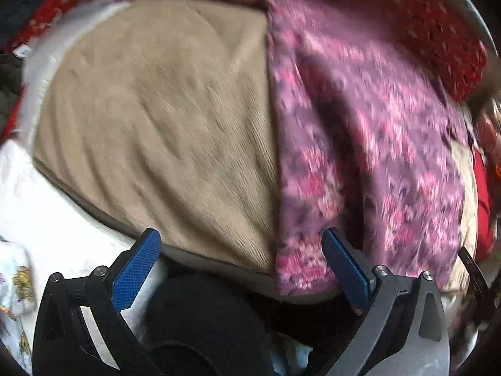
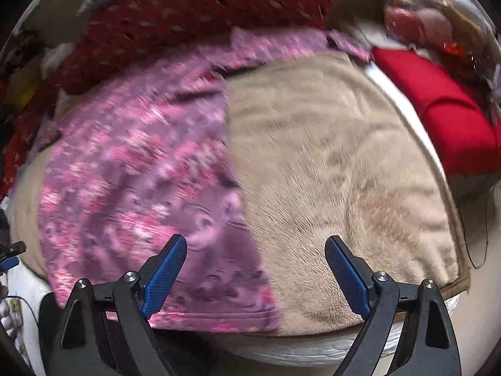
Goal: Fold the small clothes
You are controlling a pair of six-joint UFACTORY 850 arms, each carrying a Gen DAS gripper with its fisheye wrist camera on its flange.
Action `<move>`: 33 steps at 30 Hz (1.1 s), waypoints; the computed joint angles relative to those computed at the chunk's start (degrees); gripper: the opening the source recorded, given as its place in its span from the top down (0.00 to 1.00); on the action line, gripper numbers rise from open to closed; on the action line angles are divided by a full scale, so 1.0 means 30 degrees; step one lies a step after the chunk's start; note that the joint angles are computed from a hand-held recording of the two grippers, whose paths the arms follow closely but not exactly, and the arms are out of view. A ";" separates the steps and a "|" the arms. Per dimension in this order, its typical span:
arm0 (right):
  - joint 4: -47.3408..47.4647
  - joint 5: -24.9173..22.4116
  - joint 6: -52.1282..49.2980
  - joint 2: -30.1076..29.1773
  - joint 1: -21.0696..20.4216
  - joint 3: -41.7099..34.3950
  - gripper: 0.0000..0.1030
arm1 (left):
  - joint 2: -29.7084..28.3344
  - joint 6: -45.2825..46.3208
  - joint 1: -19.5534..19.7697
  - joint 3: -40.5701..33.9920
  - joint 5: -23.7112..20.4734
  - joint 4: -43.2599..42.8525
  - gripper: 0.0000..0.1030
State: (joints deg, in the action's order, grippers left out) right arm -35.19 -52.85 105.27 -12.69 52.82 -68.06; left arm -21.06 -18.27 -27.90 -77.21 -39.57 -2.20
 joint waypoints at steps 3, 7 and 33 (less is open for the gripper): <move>0.1034 0.1059 -0.1282 -0.0506 -0.0406 0.0079 0.15 | -0.0658 0.2251 -0.0542 -0.0106 -0.0802 -0.1537 0.00; 0.0198 0.1071 -0.2008 -0.1044 -0.0121 -0.0432 0.69 | -0.1548 0.4523 -0.0878 -0.0243 -0.1862 -0.3961 0.94; -0.2966 0.3172 0.1637 0.2203 -0.0572 0.1048 0.52 | 0.0286 0.4787 0.0606 -0.1033 -0.0224 -0.3894 0.61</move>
